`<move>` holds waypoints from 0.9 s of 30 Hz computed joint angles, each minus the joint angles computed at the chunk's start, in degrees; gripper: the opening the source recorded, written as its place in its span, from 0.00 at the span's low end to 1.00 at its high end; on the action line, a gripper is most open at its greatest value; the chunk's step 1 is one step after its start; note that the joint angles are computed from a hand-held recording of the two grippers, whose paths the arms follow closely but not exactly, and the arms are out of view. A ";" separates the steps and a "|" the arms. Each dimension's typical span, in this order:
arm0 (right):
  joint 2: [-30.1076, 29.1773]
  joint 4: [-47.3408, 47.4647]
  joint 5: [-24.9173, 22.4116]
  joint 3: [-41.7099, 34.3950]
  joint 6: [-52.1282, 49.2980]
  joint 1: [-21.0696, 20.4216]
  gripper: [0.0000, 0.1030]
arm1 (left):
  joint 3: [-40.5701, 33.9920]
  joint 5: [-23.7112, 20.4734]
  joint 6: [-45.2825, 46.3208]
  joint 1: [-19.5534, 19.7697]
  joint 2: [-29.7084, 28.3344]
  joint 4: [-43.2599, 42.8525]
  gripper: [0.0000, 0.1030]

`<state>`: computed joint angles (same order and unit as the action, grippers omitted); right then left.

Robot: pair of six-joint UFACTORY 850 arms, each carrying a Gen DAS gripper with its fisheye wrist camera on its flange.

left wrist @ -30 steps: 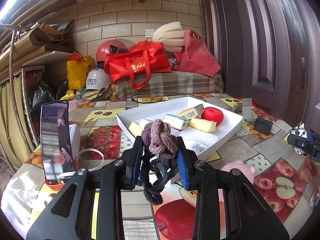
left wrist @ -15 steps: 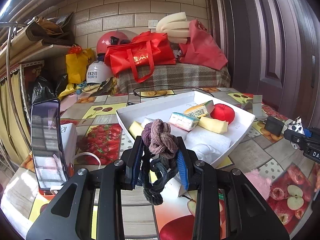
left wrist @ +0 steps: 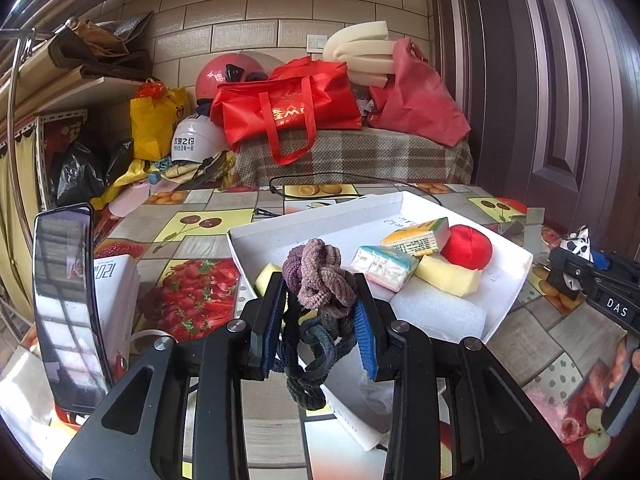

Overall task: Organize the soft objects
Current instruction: 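Carry the hair ties and scarf into the tray and release them, then withdraw both grippers from the tray toward the remaining items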

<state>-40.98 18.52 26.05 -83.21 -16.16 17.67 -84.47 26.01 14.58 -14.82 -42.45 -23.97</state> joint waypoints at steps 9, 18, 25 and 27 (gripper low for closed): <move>-6.63 0.99 -4.18 -10.99 -2.83 0.93 0.41 | -7.09 -6.08 -1.72 0.73 -3.88 2.85 0.31; -14.71 9.48 -15.27 -25.65 -12.78 1.69 0.42 | -14.12 -12.19 -2.03 0.79 -7.71 4.46 0.32; -13.85 8.09 -12.28 -23.81 -10.74 1.79 0.93 | -9.31 -3.08 1.12 -0.08 -5.46 0.52 1.00; -13.90 9.44 -12.15 -23.93 -11.64 1.78 1.00 | -9.05 -2.02 3.42 -0.44 -5.36 -0.64 1.00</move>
<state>-54.88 27.96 13.90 -107.14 -27.80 19.45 -93.52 23.99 18.00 -15.26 -47.81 -24.61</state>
